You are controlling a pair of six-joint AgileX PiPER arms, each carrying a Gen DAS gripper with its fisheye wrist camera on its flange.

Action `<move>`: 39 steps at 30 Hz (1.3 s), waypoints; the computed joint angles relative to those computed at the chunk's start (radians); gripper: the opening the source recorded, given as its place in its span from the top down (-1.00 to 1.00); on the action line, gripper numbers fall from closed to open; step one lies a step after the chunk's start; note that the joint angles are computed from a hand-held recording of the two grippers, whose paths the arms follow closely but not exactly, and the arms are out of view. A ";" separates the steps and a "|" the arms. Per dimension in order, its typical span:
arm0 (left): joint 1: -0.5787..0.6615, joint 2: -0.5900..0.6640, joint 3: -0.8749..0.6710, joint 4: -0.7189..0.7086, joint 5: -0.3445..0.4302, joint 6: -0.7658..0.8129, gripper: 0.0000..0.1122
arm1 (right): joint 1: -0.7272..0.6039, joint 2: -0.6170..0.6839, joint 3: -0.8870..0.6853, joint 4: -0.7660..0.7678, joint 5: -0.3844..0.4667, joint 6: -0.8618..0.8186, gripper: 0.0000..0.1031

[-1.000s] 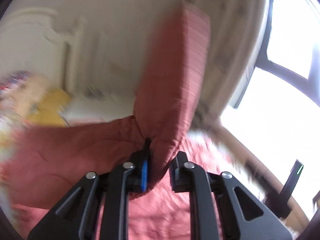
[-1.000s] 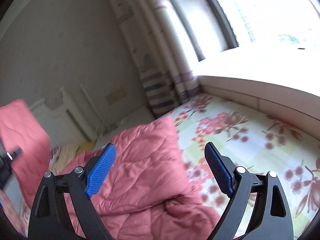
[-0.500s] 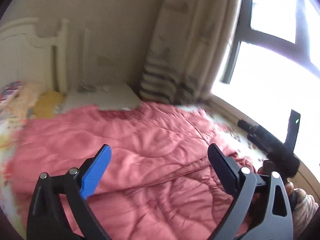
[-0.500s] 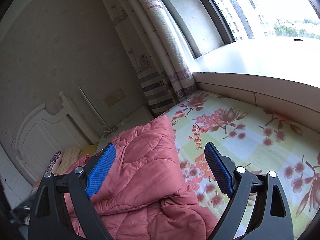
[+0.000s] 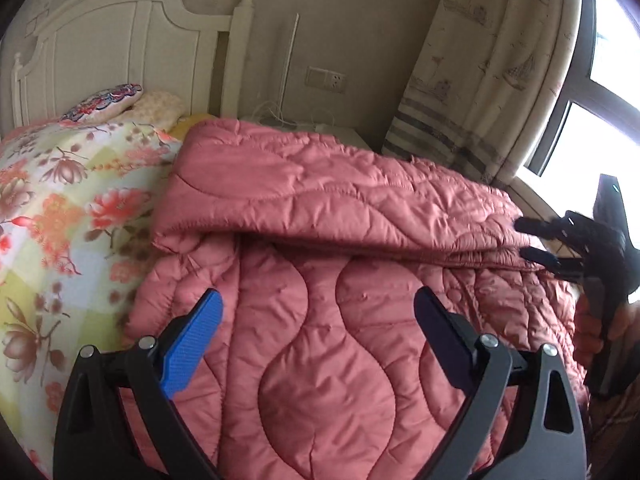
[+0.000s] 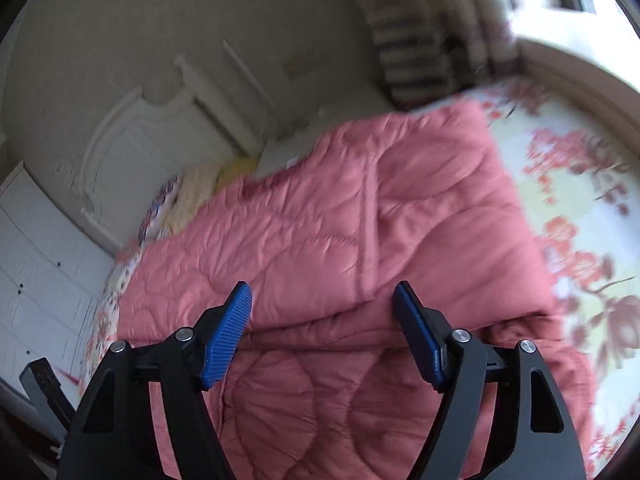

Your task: Fold large clothes

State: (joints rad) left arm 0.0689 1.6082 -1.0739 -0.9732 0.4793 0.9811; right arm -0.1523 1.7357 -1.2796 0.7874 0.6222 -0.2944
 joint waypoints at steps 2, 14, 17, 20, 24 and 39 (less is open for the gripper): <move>-0.006 0.002 0.003 0.002 -0.008 -0.002 -0.70 | 0.014 0.040 -0.039 -0.034 0.002 0.067 -0.38; 0.154 -0.012 -0.077 -0.145 0.109 -0.011 -0.71 | 0.062 -0.057 0.067 -0.090 -0.222 0.128 0.68; 0.179 0.058 -0.242 -0.122 0.196 -0.107 -0.71 | 0.057 -0.016 0.066 -0.070 -0.217 0.110 0.68; 0.168 0.153 -0.392 -0.118 0.286 -0.140 -0.71 | 0.063 0.011 0.076 -0.044 -0.246 0.072 0.67; 0.106 0.362 -0.615 0.070 0.358 -0.291 -0.71 | 0.059 0.009 0.088 -0.023 -0.252 0.028 0.67; 0.142 0.614 -1.025 0.127 0.558 -0.519 -0.69 | 0.063 0.015 0.096 -0.001 -0.268 -0.008 0.68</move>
